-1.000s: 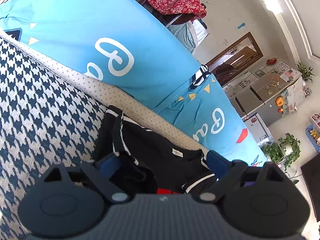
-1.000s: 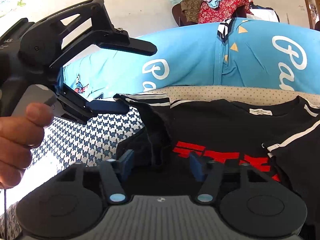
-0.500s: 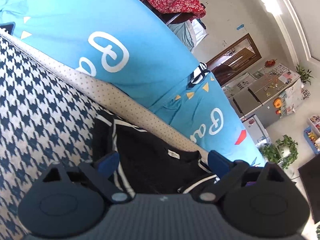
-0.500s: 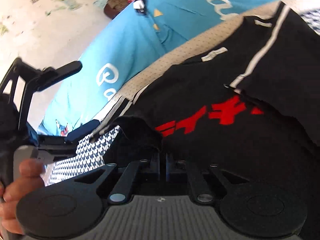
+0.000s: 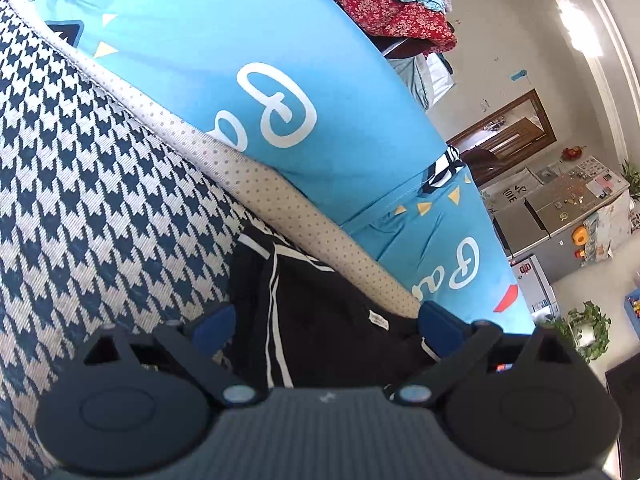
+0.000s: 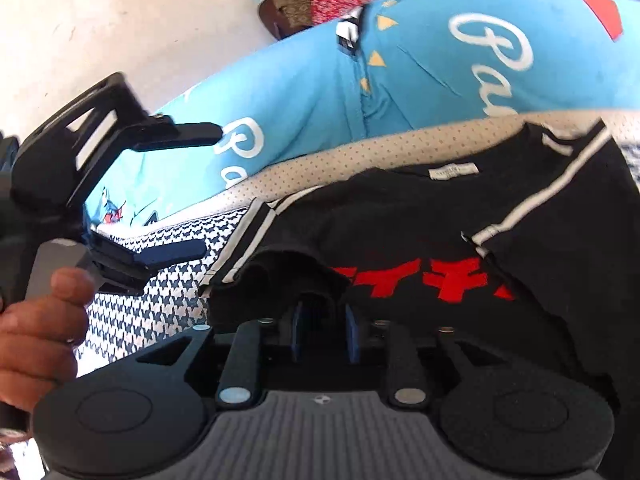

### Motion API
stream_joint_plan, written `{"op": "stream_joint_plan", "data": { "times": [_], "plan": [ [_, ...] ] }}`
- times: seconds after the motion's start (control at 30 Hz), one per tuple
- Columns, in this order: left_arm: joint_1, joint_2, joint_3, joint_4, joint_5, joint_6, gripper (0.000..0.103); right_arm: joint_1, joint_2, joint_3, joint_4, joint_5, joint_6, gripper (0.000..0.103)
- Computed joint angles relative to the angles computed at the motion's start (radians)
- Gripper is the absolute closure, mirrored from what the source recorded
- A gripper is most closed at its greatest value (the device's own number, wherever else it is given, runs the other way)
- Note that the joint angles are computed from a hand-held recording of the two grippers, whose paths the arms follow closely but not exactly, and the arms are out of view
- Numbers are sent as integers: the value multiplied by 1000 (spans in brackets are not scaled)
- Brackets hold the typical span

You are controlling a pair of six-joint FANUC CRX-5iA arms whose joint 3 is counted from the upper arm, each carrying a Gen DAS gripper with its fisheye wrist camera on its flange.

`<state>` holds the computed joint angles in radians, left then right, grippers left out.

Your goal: Fold clothes

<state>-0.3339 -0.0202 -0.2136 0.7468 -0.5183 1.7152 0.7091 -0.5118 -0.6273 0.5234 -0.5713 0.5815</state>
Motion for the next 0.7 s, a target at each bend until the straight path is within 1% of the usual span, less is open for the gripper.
{"op": "stream_joint_plan", "data": {
  "times": [0.07, 0.13, 0.2, 0.27, 0.3, 0.4, 0.43, 0.5, 0.57, 0.7],
  "plan": [
    [4, -3, 15, -43, -13, 31, 5, 16, 8, -1, 62, 2, 65, 66],
    [7, -10, 11, -47, -14, 41, 4, 17, 17, -1, 89, 27, 169, 60],
    [10, -16, 7, -48, -15, 55, 4, 17, 18, -20, 146, 59, 230, 56],
    [14, -17, 14, -68, -25, 77, 4, 13, 23, -43, 217, 86, 251, 52],
    [15, -18, 16, -74, -29, 80, 4, 12, 26, -48, 234, 95, 273, 52],
    [14, -16, 12, -58, -33, 73, 4, 22, 40, -45, 230, 93, 355, 51],
    [13, -15, 11, -51, -34, 70, 4, 21, 43, -53, 259, 97, 358, 51],
    [12, -14, 14, -56, -38, 77, 4, 7, 50, -87, 378, 116, 317, 51],
    [13, -14, 19, -70, -41, 89, 4, -13, 63, -106, 463, 135, 294, 51],
    [15, -18, 25, -92, -44, 113, 4, -49, 82, -120, 537, 191, 275, 52]
  ]
}}
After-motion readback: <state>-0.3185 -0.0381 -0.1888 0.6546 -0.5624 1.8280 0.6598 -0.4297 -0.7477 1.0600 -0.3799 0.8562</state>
